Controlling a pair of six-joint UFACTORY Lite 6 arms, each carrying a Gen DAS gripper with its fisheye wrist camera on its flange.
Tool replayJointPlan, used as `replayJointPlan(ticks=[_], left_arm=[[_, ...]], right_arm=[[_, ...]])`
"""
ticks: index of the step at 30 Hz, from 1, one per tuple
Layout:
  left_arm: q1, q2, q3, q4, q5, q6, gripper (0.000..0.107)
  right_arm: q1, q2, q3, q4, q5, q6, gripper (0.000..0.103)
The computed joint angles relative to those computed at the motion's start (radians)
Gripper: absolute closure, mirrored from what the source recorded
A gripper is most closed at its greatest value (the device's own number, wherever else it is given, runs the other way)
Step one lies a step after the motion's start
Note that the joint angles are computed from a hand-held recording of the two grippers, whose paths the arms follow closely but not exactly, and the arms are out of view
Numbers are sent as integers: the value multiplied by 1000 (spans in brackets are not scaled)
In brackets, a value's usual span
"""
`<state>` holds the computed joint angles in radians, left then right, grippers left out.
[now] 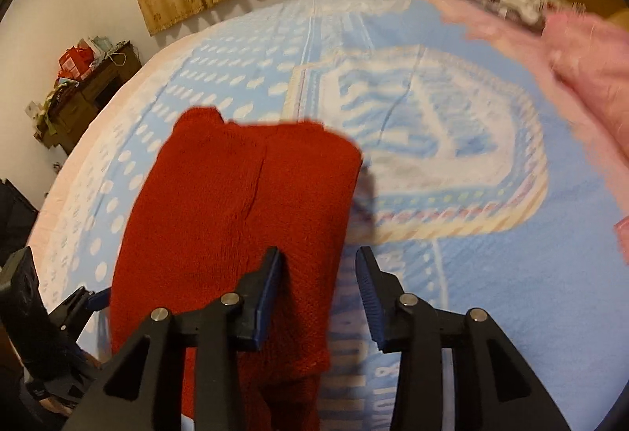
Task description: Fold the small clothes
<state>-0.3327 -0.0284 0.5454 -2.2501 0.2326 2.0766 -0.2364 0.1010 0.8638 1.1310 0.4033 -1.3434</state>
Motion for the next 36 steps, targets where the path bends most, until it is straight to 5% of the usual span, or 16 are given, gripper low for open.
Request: replayJointPlan(ticks=[5, 11, 13, 21, 27, 30, 36], left_arm=[[-23, 3, 4, -50, -25, 42, 4], [-3, 8, 8, 51, -9, -50, 4], [-4, 11, 11, 57, -11, -56, 4], [61, -24, -5, 225, 54, -219, 4], [135, -148, -64, 122, 108, -172, 4], [108, -76, 9, 266, 76, -306, 4], [49, 61, 110, 280, 45, -299, 4]], right_arm=[[96, -164, -95, 147, 14, -173, 62], [223, -4, -38, -123, -62, 63, 62], [213, -2, -46, -75, -63, -13, 61], [-19, 62, 93, 39, 232, -145, 44], [-101, 203, 243, 18, 239, -72, 44], [-111, 302, 341, 8, 259, -30, 44], [-111, 569, 612, -85, 401, 141, 44]])
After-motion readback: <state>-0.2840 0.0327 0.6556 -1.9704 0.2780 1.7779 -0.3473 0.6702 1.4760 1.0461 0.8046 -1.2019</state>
